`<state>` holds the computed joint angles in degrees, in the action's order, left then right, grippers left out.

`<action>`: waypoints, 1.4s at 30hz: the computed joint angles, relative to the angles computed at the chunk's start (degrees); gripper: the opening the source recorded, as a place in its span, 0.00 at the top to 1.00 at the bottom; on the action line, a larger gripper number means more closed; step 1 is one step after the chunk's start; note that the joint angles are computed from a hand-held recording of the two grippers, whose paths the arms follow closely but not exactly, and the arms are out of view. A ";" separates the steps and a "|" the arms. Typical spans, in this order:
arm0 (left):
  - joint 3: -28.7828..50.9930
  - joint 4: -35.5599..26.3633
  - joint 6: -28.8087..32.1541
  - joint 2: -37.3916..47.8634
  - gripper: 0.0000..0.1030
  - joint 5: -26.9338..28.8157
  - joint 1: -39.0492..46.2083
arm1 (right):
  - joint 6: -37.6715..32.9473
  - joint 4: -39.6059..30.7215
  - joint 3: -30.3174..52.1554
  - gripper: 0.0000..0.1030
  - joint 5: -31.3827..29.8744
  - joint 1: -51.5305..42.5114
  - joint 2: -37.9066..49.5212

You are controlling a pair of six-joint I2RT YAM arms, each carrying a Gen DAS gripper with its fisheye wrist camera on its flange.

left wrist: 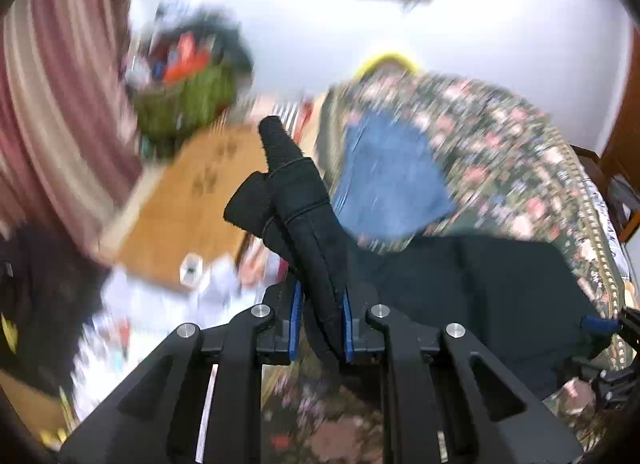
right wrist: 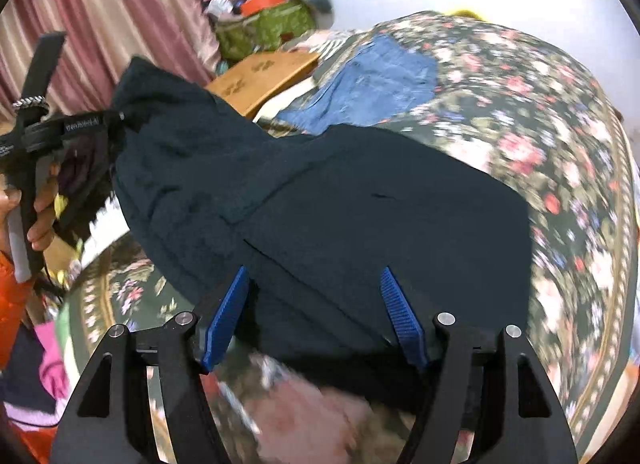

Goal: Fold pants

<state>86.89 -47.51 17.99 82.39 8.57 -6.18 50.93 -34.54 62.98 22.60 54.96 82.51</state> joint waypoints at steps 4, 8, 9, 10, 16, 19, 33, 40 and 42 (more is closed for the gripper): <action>3.65 1.23 -1.52 -1.82 0.85 -2.21 -9.93 | 7.37 -4.17 -5.50 0.37 4.43 3.37 -7.37; 10.10 -1.74 -5.06 2.18 0.86 -3.00 -20.61 | 13.56 -9.65 -8.53 0.37 7.79 6.10 -11.29; 11.30 -2.48 -5.81 3.46 0.86 -2.98 -23.09 | 15.77 -10.32 -9.88 0.37 8.41 7.14 -12.59; 11.84 -2.78 -6.42 4.55 0.86 -3.43 -25.77 | 16.81 -10.54 -11.20 0.37 8.37 7.32 -14.26; 10.22 -5.33 -9.84 8.70 0.86 -2.69 -36.86 | 25.94 -13.74 -15.45 0.37 11.44 11.77 -19.49; 8.16 -6.09 -11.27 11.71 0.86 -3.15 -40.43 | 29.38 -15.65 -15.85 0.37 12.76 14.09 -19.99; 6.51 -10.64 -7.36 9.36 0.22 -2.60 -42.05 | 34.98 -20.62 -12.49 0.37 16.45 18.36 -17.02; 11.51 -6.40 -3.78 11.46 0.04 -3.18 -33.47 | 30.38 -20.79 -9.06 0.36 16.96 16.43 -13.81; 14.00 -4.93 -3.02 15.02 0.04 -5.48 -30.95 | 28.30 -19.90 -8.41 0.35 16.87 15.42 -12.97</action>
<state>100.89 -52.45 14.98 97.42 3.09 -37.13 79.23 -54.44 54.57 39.47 70.38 69.54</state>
